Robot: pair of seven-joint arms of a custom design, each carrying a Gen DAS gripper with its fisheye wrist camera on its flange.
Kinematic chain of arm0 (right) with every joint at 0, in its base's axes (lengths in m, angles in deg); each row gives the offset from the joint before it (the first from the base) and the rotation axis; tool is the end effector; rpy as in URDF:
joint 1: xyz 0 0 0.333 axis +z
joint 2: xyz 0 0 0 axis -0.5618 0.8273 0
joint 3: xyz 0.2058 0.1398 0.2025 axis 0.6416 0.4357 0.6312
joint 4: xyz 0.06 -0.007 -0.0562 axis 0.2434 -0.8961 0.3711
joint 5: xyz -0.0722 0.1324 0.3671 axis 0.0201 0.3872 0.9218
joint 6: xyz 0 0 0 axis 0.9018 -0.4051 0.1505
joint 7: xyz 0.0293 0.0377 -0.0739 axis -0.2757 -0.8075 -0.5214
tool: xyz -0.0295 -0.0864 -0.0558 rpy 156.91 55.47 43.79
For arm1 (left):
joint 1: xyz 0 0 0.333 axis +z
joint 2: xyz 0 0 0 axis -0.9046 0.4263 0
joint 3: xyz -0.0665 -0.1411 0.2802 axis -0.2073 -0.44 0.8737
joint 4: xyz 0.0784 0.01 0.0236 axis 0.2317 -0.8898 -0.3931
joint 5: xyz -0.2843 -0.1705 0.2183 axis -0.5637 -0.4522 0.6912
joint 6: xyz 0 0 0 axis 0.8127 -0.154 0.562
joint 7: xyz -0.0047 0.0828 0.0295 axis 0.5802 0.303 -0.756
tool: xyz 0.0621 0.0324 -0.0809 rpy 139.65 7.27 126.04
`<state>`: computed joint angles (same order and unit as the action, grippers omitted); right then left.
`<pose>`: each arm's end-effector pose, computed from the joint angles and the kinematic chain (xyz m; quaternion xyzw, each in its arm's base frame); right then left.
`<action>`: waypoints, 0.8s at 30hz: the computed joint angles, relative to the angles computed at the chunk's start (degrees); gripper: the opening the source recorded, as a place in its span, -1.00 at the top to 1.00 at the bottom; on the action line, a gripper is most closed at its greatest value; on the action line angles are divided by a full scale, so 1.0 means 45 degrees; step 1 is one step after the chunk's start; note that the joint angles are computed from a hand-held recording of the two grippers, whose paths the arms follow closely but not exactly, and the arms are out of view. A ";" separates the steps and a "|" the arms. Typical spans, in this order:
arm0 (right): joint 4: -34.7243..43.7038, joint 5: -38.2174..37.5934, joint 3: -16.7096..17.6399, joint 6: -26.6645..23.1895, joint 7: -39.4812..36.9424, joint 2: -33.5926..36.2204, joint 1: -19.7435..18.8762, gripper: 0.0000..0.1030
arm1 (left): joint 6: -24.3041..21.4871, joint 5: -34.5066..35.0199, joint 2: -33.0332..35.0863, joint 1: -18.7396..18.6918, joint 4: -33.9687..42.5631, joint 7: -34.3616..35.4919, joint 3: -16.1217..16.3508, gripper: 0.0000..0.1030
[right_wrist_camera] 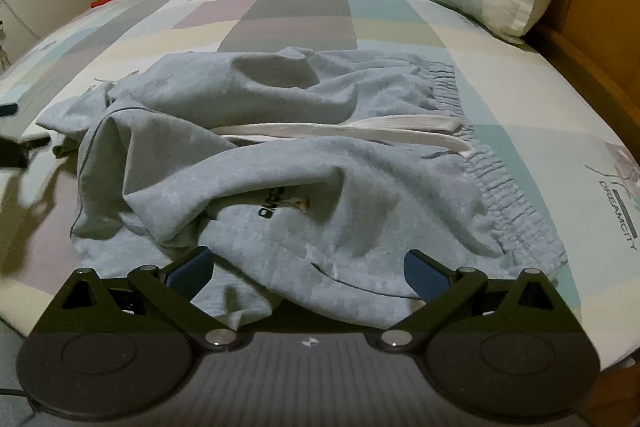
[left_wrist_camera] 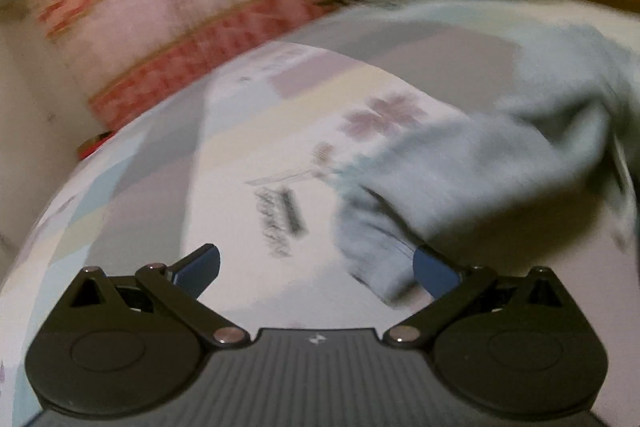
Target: Fold clothes
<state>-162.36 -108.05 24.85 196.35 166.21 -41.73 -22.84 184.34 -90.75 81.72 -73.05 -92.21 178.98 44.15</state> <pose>0.5825 0.1167 0.3739 -0.5155 0.7822 -0.2813 0.2078 0.7940 -0.1913 0.3387 -0.2979 0.8390 -0.2937 0.3479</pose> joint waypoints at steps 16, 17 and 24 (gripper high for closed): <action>0.0384 0.1002 0.0075 -0.0340 -0.1046 0.0405 0.0112 -1.00 | 0.1193 0.1323 0.1573 -0.0563 0.1428 0.2758 -0.0834 -0.97; 0.0423 0.1073 0.0057 -0.0328 -0.1114 0.0453 0.0123 -1.00 | 0.1254 0.1504 0.1626 -0.0332 0.1402 0.3378 -0.1367 -0.97; 0.0582 0.1410 -0.0093 -0.0098 -0.1457 0.0693 0.0215 -1.00 | 0.1319 0.1111 0.1978 -0.0658 0.2094 0.4676 -0.1606 -0.97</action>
